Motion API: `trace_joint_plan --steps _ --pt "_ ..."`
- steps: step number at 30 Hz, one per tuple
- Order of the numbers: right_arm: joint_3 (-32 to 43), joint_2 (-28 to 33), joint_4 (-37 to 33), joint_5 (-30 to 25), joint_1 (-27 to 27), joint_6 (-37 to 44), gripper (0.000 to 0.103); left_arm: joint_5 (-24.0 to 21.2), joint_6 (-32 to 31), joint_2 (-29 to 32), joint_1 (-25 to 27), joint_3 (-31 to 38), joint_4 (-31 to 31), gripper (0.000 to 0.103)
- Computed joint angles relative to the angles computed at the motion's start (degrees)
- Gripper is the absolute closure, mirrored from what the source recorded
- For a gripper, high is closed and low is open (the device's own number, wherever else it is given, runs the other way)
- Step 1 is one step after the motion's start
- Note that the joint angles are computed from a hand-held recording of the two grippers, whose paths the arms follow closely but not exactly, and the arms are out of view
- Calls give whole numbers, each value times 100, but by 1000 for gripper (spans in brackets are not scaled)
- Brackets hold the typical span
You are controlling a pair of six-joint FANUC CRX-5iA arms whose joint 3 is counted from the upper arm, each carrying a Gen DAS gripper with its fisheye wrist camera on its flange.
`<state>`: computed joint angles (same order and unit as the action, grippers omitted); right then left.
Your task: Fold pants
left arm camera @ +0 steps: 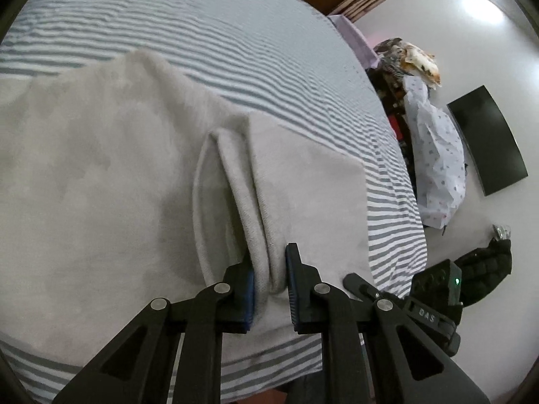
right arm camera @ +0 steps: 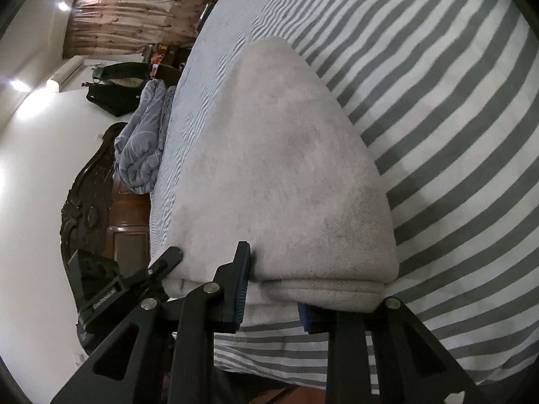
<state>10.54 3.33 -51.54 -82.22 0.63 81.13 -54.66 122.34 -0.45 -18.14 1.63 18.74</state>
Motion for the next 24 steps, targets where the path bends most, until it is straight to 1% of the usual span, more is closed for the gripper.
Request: trace_joint_plan --steps 3,8,12,13,14,15,17,18,20,21,22,23,24 --pt "64 0 42 -16 91 -79 72 33 -1 -188 51 -168 38 87" --pt "121 27 49 -140 244 -112 72 -14 148 -523 217 -599 40 87" --pt "113 4 277 -170 487 -149 72 -67 339 -681 335 -845 -33 87" --pt "118 -2 339 -162 526 -154 72 -158 429 -683 313 -781 -229 89" --pt "127 -13 408 -143 563 -166 71 -270 517 -676 284 -693 -445 99" --pt "137 -26 503 -104 596 -181 70 -462 620 -680 278 -579 -714 99" --pt "127 -30 493 -48 572 -197 69 -347 727 -831 386 -759 -747 99" --pt "140 -9 505 -54 570 -213 69 -368 791 -840 436 -782 -770 100" --pt "119 16 589 -43 636 -282 69 -103 556 -926 532 -1045 -410 99" --pt "112 1 654 -24 682 -239 69 -100 498 -899 452 -975 -499 99" --pt "101 -21 731 3 723 -196 69 -201 471 -845 367 -843 -674 99" --pt "116 -18 795 8 763 -177 69 -229 370 -816 322 -792 -708 99" --pt "134 -7 837 4 796 -150 69 -123 223 -835 297 -844 -589 99"
